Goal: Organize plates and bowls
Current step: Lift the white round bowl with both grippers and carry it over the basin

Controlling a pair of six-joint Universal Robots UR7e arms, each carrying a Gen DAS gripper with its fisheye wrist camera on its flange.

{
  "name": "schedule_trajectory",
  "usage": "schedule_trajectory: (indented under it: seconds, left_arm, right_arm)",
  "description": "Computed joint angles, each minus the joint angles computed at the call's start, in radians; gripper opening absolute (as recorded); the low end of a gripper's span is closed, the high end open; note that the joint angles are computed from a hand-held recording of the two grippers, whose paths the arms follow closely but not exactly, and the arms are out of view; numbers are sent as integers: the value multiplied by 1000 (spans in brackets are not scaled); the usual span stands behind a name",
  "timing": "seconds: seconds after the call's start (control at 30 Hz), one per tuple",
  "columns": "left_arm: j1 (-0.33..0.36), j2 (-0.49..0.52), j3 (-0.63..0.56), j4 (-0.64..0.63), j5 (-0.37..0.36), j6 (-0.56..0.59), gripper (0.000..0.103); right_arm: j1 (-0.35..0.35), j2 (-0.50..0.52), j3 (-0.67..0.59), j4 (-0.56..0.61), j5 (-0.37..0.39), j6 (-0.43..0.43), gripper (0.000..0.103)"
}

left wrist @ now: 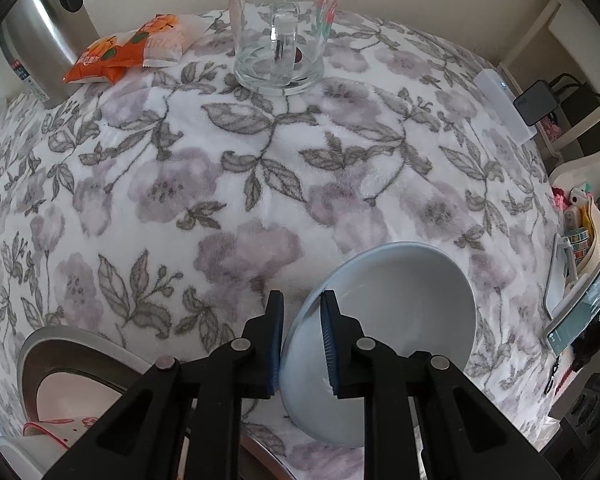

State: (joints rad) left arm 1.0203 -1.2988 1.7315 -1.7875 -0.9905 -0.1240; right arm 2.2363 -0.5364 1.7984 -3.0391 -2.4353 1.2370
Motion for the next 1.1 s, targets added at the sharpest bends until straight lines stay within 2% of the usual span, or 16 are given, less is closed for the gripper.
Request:
schedule_trajectory:
  seconds: [0.23, 0.4, 0.73, 1.1]
  left_arm:
    - [4, -22, 3, -6, -27, 11, 19]
    - [0, -39, 11, -6, -45, 11, 19]
    - [-40, -91, 26, -36, -82, 40, 19]
    - [-68, -170, 29, -38, -118, 47, 19]
  right_arm:
    - [7, -7, 7, 18, 2, 22, 11]
    - [10, -13, 28, -21, 11, 28, 11]
    - [55, -50, 16, 51, -47, 31, 11]
    - [110, -71, 2, 55, -85, 15, 11]
